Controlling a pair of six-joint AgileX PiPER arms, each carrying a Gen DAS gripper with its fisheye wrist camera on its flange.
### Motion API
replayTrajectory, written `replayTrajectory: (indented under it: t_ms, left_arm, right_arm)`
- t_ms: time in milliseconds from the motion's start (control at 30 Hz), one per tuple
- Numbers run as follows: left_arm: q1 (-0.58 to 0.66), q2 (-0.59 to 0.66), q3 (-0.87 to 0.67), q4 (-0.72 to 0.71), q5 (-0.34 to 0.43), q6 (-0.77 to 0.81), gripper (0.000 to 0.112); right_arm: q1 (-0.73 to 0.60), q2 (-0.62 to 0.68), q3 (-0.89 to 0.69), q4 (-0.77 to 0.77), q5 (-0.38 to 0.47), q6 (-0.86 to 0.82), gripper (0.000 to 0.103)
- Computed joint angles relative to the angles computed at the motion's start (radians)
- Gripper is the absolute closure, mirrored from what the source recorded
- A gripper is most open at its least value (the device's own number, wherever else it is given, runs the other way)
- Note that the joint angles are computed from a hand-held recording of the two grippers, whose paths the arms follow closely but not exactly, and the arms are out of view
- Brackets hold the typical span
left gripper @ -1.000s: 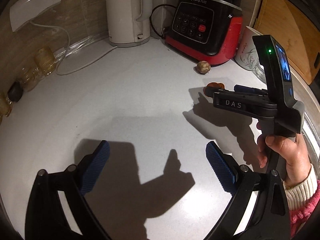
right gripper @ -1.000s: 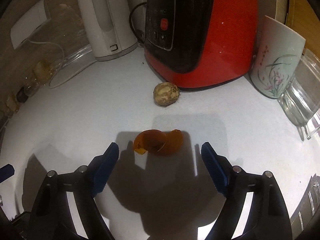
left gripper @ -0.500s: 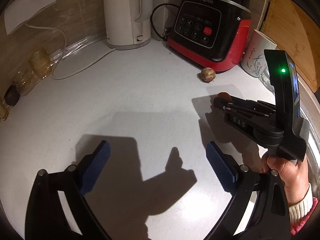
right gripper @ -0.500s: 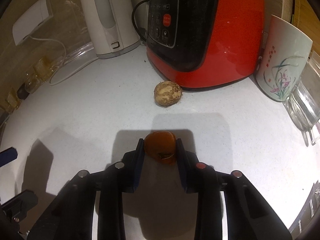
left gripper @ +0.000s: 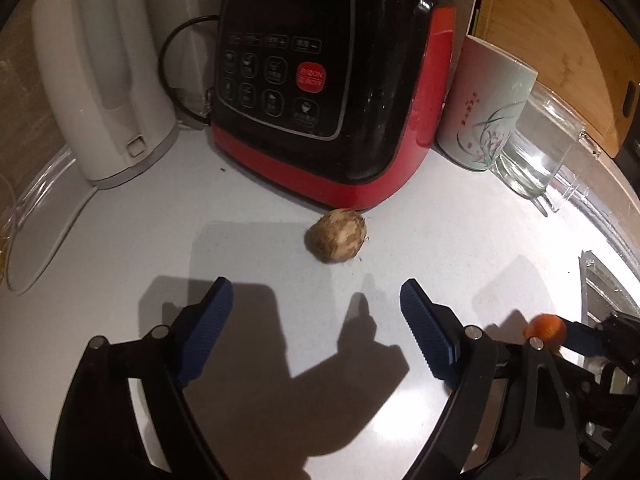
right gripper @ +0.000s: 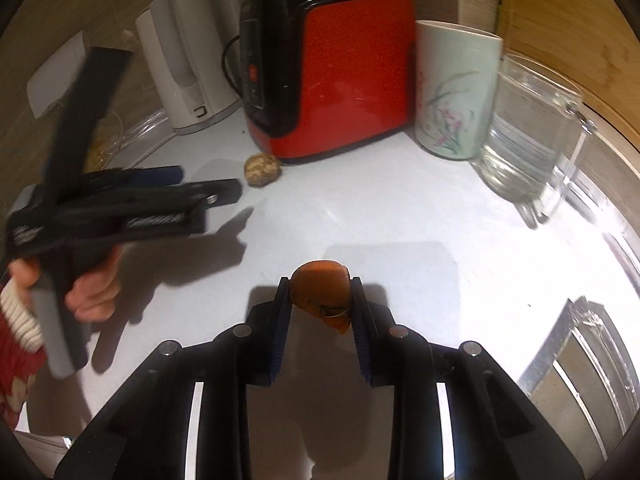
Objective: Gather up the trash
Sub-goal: 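Grasp the orange peel with the right gripper while the left grasps the small potato, then carry potato and orange peel over the green basket and open both grippers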
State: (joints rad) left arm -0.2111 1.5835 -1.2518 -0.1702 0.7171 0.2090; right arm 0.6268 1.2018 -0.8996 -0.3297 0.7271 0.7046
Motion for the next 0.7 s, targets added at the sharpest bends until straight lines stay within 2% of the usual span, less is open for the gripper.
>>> replayTrajectory:
  t_ms: [100,167,367,567,700]
  left_arm:
    - [-0.018,0.093,-0.081,-0.009,0.021,-0.006,0.045]
    - [-0.032,0.135,-0.116,0.004,0.019,-0.028,0.049]
    - [-0.058,0.184,-0.163,0.057,0.012,-0.064,0.078]
    - [-0.044,0.15,-0.139,0.036,0.036,-0.067,0.079]
    - [-0.023,0.026,-0.033,0.015,0.05,-0.058,0.079]
  right_arm:
    - [-0.024,-0.033,0.025,0.017,0.001,-0.019,0.073]
    - [-0.039,-0.041,0.035,0.033,-0.003,-0.035,0.073]
    - [-0.049,-0.049,0.05,0.048,-0.015,-0.04,0.073]
    - [-0.005,-0.053,0.041,0.013,0.003,0.018,0.073]
    - [0.078,-0.062,0.021,-0.049,0.055,0.112,0.073]
